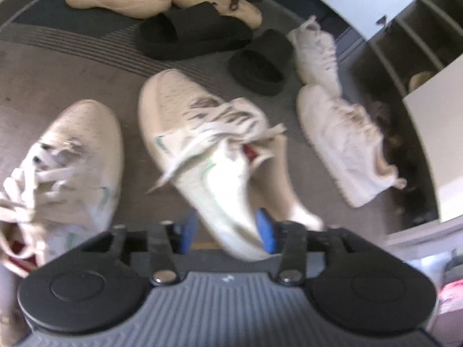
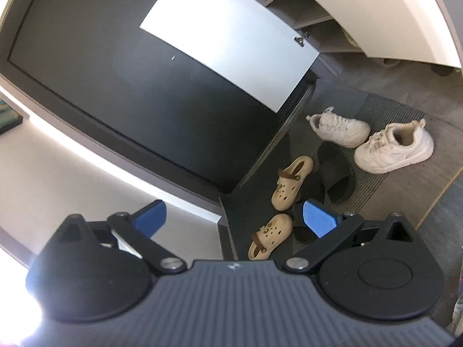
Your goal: Organize scattered shoes
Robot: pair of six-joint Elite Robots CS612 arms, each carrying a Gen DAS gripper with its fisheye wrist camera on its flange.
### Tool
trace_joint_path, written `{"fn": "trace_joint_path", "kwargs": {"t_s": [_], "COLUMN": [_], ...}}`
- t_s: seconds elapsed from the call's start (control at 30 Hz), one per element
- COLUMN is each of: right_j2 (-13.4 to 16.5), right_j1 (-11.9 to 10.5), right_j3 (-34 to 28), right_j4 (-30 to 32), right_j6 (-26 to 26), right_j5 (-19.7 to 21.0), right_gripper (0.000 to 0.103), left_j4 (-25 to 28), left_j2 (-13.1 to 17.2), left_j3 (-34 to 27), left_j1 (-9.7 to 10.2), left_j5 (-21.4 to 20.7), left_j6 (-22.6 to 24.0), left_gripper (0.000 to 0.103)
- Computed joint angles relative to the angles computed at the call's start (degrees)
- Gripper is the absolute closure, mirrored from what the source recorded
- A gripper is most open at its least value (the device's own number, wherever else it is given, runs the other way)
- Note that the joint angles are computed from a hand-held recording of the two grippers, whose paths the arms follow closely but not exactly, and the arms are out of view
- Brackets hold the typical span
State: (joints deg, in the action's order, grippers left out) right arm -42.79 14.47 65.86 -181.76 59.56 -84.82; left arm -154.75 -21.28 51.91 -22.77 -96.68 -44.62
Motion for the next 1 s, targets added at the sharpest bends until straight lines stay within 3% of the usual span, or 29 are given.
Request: {"fn": "trace_joint_path", "kwargs": {"t_s": [0.2, 0.33, 0.4, 0.53, 0.73, 1.0], "right_j2": [-0.14, 0.21, 0.65, 1.45, 2.06, 2.62], "right_j1": [-0.32, -0.43, -0.42, -0.45, -0.30, 0.47], "right_j3": [0.53, -0.02, -0.86, -2.32, -3.50, -4.68], "right_j4": [0.27, 1.71, 2.94, 4.85, 5.20, 6.03], "right_j6": [1.65, 2.46, 2.12, 2.59, 2.67, 1.32], "right_j5": [-0.92, -0.39, -0.03, 1.52, 1.90, 1.98], "right_gripper": [0.000, 0.000, 0.000, 0.000, 0.000, 0.000], "left_j4": [8.56, 14.29, 17.33, 21.62, 22.43, 17.78], "left_j2": [3.56, 5.31, 6.36, 6.85, 5.89, 0.09], "left_j3": [-7.35, -11.08, -13.22, -15.13, -13.88, -3.28], "left_j1": [-0.94, -1.64, -1.93, -3.00, -2.71, -2.15], "left_j5": [4.53, 9.35, 10.89, 15.88, 16.30, 17.96], "left_j6": [-4.28, -7.50, -8.70, -7.58, -3.33, 8.85], "left_gripper": [0.043, 0.056, 0.055, 0.065, 0.076, 0.085]}}
